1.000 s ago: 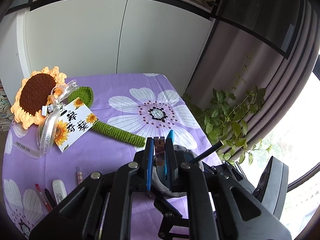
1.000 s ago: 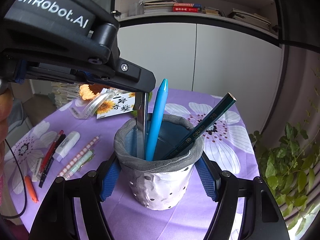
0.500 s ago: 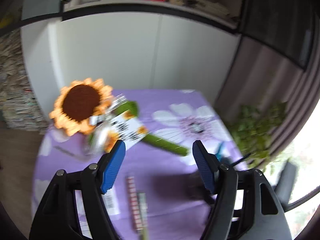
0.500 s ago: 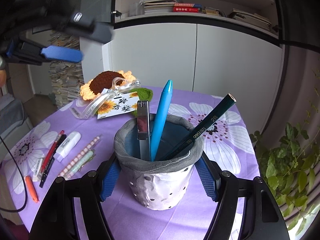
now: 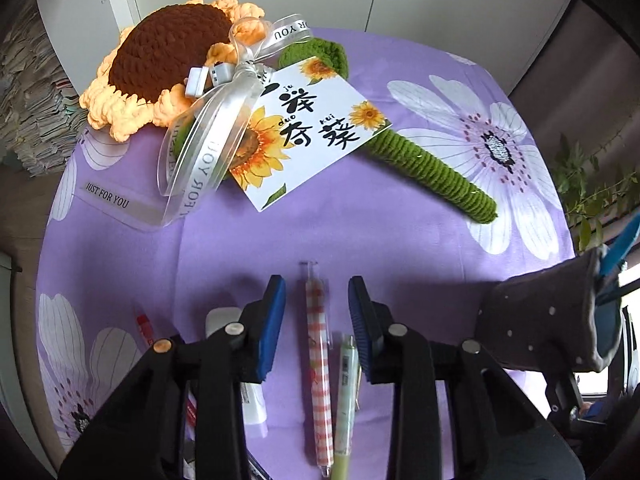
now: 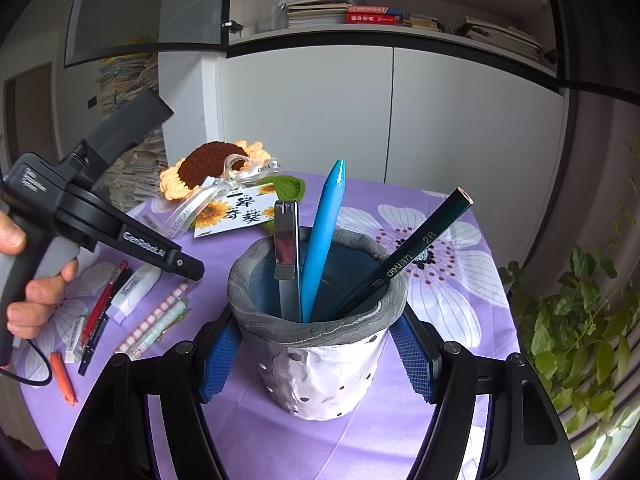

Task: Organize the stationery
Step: 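Grasp a pink checkered pen with the left gripper, then carry the pink checkered pen with the left gripper into the pen holder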

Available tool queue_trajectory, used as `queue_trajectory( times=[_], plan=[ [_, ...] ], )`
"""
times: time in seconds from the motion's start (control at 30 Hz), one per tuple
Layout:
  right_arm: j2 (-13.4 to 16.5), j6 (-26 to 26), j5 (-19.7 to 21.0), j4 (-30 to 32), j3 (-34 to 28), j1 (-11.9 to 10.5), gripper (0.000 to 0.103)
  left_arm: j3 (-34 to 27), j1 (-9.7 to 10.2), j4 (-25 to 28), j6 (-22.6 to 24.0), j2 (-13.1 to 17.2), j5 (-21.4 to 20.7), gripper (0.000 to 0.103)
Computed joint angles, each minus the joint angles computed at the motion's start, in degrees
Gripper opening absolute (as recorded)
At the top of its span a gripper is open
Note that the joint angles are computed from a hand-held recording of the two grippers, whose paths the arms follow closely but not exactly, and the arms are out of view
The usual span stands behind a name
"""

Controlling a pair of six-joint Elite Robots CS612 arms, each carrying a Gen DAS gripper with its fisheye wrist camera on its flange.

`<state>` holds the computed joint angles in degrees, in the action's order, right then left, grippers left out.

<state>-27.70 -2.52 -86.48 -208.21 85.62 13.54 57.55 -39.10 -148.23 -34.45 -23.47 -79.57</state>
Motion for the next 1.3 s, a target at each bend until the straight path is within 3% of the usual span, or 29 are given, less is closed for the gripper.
queue_trajectory(
  times=[0.23,0.37,0.57,1.03,1.3],
  plan=[
    [0.0,0.2,0.4,0.3,0.0,-0.1,0.072,-2.3,-0.25,2.7,0.9,1.1,-0.6,0.028],
    [0.0,0.2,0.4,0.3,0.0,-0.1,0.072,-3.3,-0.23,4.6,0.9,1.7,-0.8,0.013],
    [0.0,0.2,0.4,0.3,0.0,-0.1,0.072,-2.1,-0.27,3.4,0.3,1.1,-0.4,0.011],
    [0.0,0.1,0.3,0.3,-0.1,-0.1,0.072,10.9,-2.24,-18.3,4.3,-6.8,3.7,0.011],
    [0.1,0.0,0.3,0.2,-0.1,-0.1,0.072,11.3,-3.99,-29.3,8.4,-7.1,2.4,0.011]
  ],
)
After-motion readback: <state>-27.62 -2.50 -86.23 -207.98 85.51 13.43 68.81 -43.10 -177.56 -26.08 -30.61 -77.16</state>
